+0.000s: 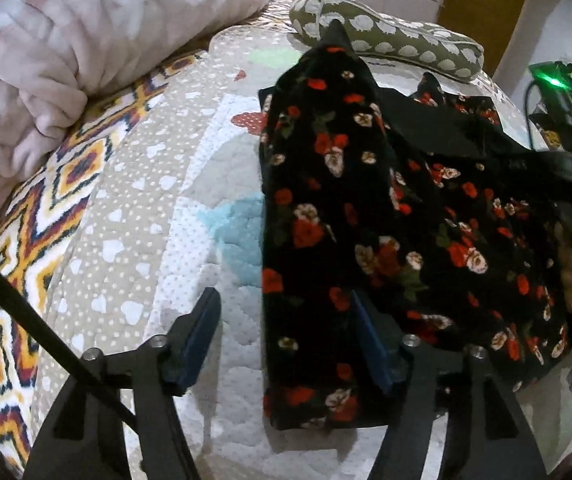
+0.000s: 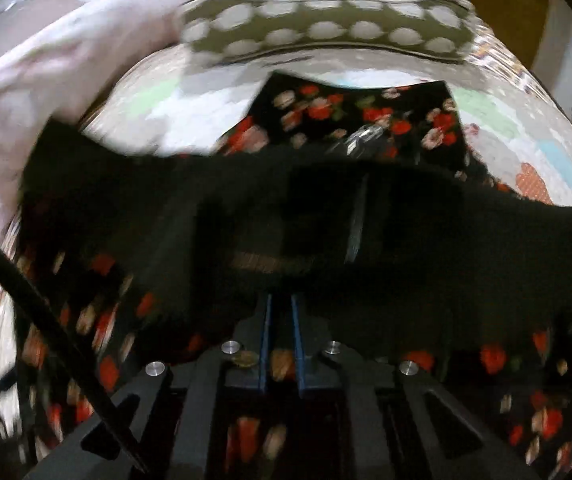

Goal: Fold large clothes
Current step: 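Fold the held garment over with both grippers and lower it onto the quilt, then grasp the garment's edge with the right gripper and fold it over the body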

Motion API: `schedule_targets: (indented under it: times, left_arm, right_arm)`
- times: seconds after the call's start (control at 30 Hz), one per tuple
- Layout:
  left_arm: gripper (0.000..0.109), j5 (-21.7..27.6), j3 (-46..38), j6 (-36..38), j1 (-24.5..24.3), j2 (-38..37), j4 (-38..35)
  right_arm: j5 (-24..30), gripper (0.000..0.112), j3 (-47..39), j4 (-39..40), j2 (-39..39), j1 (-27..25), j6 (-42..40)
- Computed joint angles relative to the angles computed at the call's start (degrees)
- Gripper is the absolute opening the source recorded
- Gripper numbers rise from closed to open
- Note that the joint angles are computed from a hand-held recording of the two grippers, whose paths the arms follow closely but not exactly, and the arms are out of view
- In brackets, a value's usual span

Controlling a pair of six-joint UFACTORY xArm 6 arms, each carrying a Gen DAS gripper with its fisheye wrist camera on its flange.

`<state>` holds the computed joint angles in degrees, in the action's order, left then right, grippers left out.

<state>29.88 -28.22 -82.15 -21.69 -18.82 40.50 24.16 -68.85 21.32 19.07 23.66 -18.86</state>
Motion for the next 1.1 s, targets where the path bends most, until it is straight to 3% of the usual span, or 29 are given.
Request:
schedule_targets:
  times: [0.1, 0.17, 0.3, 0.37, 0.43, 0.5, 0.57, 0.67, 0.83, 0.87, 0.9, 0.93, 1.03, 1.1]
  left_arm:
    - [0.068, -1.4, 1.3, -0.1, 0.6, -1.8, 0.0]
    - [0.067, 1.0, 2.0, 0.0, -0.8, -4.5, -0.3]
    - [0.066, 5.4, 2.9, -2.1, -4.1, -10.2, 1.5]
    - [0.066, 6.5, 2.0, -2.2, -5.2, -11.0, 2.3]
    - [0.066, 6.2, 0.4, -1.4, -5.5, -9.7, 2.7]
    - [0.066, 5.8, -1.7, -1.0, -5.6, -7.2, 3.4]
    - [0.066, 4.8, -4.2, -1.0, -5.7, -3.2, 4.6]
    - [0.066, 3.8, -7.1, -0.1, -5.3, 2.4, 4.0]
    - [0.069, 5.5, -10.2, -1.0, -5.4, 7.8, 5.7]
    - [0.069, 5.9, -10.5, -0.5, -5.5, 8.1, 5.4]
    - [0.069, 6.2, -10.8, 0.1, -5.5, 8.2, 4.9]
    - [0.071, 6.4, -10.8, 0.5, -5.5, 8.2, 4.8]
    - [0.074, 7.8, -11.5, 2.0, -5.6, 8.8, 3.7]
    - [0.075, 7.5, -11.3, 1.6, -5.4, 8.8, 3.7]
  right_arm:
    - [1.1, 0.001, -3.2, -0.2, 2.2, -0.7, 1.9]
    - [-0.7, 0.003, -2.4, 1.2, 0.4, -0.6, -0.5]
    - [-3.9, 0.014, 3.3, 5.4, -7.1, -4.9, -6.6]
    - [-3.4, 0.028, 4.5, 5.2, -9.5, -8.5, -7.9]
    - [-3.1, 0.039, 5.4, 3.1, -11.2, -12.5, -8.1]
    - [-3.2, 0.043, 6.1, 2.1, -12.0, -15.8, -8.5]
    - [-4.1, 0.052, 6.6, 3.1, -12.3, -18.7, -9.3]
    - [-4.2, 0.058, 6.0, 6.2, -11.1, -22.2, -11.5]
    - [-1.3, 0.065, 2.9, 12.6, -6.5, -22.5, -17.7]
    - [-2.2, 0.063, 3.0, 12.0, -5.7, -22.0, -17.7]
    - [-2.5, 0.051, 2.8, 10.3, -4.9, -21.5, -17.3]
    - [-1.8, 0.007, 2.5, 9.2, -4.3, -21.2, -17.0]
    - [-3.4, 0.005, 1.6, 2.8, -3.6, -22.3, -10.2]
    - [-2.3, 0.005, -1.4, -3.0, -1.3, -25.1, -0.6]
